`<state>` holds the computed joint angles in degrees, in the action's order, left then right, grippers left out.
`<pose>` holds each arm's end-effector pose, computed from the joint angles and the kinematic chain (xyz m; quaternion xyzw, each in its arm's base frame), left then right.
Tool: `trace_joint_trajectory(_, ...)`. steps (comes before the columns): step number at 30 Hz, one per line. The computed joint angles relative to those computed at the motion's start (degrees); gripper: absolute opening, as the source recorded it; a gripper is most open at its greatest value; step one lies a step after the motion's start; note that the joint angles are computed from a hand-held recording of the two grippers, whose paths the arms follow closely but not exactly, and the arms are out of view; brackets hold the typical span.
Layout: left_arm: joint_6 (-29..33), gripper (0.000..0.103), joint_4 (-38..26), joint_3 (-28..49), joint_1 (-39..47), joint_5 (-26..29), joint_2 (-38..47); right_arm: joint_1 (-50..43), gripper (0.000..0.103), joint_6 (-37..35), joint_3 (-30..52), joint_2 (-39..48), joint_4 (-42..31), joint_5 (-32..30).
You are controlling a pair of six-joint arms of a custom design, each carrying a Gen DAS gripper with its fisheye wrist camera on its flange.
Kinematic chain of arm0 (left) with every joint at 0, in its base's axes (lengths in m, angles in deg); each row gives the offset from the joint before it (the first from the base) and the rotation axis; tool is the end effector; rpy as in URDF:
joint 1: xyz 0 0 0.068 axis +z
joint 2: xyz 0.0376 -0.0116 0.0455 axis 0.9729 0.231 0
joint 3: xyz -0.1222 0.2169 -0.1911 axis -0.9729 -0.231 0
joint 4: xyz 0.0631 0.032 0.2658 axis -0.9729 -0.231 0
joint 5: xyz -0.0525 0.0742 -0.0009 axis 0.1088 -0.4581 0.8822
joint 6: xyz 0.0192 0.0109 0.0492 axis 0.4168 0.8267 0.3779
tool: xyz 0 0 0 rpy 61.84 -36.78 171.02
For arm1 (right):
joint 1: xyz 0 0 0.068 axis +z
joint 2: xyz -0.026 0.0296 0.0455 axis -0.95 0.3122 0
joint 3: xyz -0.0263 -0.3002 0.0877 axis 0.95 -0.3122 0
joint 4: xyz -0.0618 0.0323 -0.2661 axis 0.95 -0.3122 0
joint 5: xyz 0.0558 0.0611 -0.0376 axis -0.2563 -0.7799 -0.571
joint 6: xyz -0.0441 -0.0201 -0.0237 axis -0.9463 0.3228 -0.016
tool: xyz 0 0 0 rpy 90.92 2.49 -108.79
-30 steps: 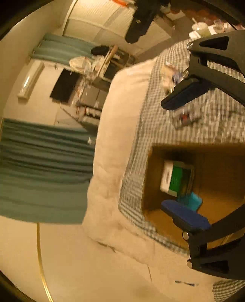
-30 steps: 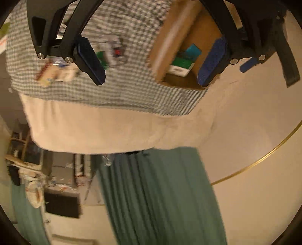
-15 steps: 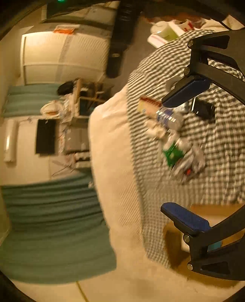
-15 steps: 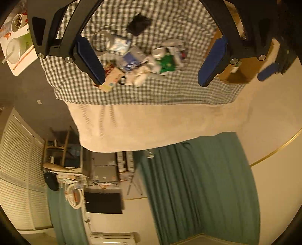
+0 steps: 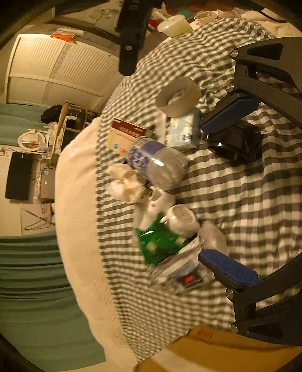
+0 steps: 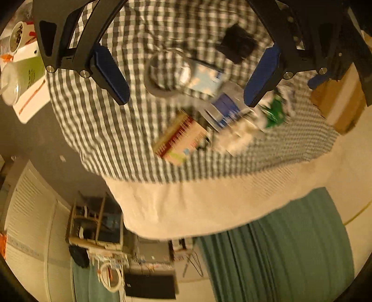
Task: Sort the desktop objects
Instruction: 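Move both tools back over the items on the bedspread, then grasp the black object with the left tool while the right tool grasps the tape roll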
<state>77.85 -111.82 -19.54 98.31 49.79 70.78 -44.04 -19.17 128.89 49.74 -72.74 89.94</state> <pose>0.0924 0.0279 0.2081 -0.0522 0.9336 -0.0100 0.3545 0.2064 0.1080 0.2727 -0.1157 0.9288 0.1150 0.3329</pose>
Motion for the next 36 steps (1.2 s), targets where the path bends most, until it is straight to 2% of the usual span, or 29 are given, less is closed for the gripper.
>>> trace_joint_trajectory(4,-5.0,0.103,4.58,-3.64,-7.7,-4.76,1.56,-4.37,0.099,-0.4,-3.97,4.21,4.26,-2.94)
trace_joint_trajectory(8,-8.01,0.103,6.94,-6.07,-11.99,-4.07,2.23,-6.81,0.099,-2.55,-6.52,8.33,7.67,-4.79)
trace_joint_trajectory(15,-16.06,0.103,9.03,-6.83,-27.64,-10.84,2.1,-8.6,0.099,-5.24,-8.6,13.71,12.04,-8.71)
trace_joint_trajectory(18,-19.44,0.103,11.88,-7.03,-35.46,-16.1,6.13,-7.88,0.099,-5.93,-8.33,14.77,12.32,-8.27)
trace_joint_trajectory(21,-20.32,0.103,15.71,-7.72,-37.13,-18.37,11.55,-7.59,0.099,-5.77,-7.85,15.63,12.45,-8.86)
trace_joint_trajectory(23,-19.12,0.102,16.71,-8.09,-34.94,-17.33,12.63,-7.01,0.099,-5.37,-7.69,16.23,12.62,-8.59)
trace_joint_trajectory(24,-17.96,0.097,17.08,-8.4,-33.16,-16.29,12.87,-6.67,0.099,-5.18,-7.53,16.55,12.8,-8.57)
trace_joint_trajectory(27,-14.89,0.072,17.23,-8.98,-30.01,-14.52,13.29,-4.88,0.099,-5.12,-7.44,16.95,13.37,-7.89)
trace_joint_trajectory(29,-13.17,0.062,16.32,-9.35,-30.38,-14.68,11.49,-2.95,0.099,-5.43,-7.24,17.36,13.26,-5.82)
trace_joint_trajectory(30,-12.78,0.052,15.26,-9.55,-32.11,-15.21,9.97,-1.7,0.099,-5.41,-7.32,17.61,13.23,-4.19)
trace_joint_trajectory(32,-13.42,0.053,13.52,-9.29,-36.07,-18.38,8.56,-0.37,0.099,-5.09,-7.51,18.33,13.35,-2.74)
trace_joint_trajectory(36,-11.48,0.052,10.57,-8.78,-32.45,-15.23,6.81,-0.02,0.099,-2.36,-7.31,19.38,12.26,-1.95)
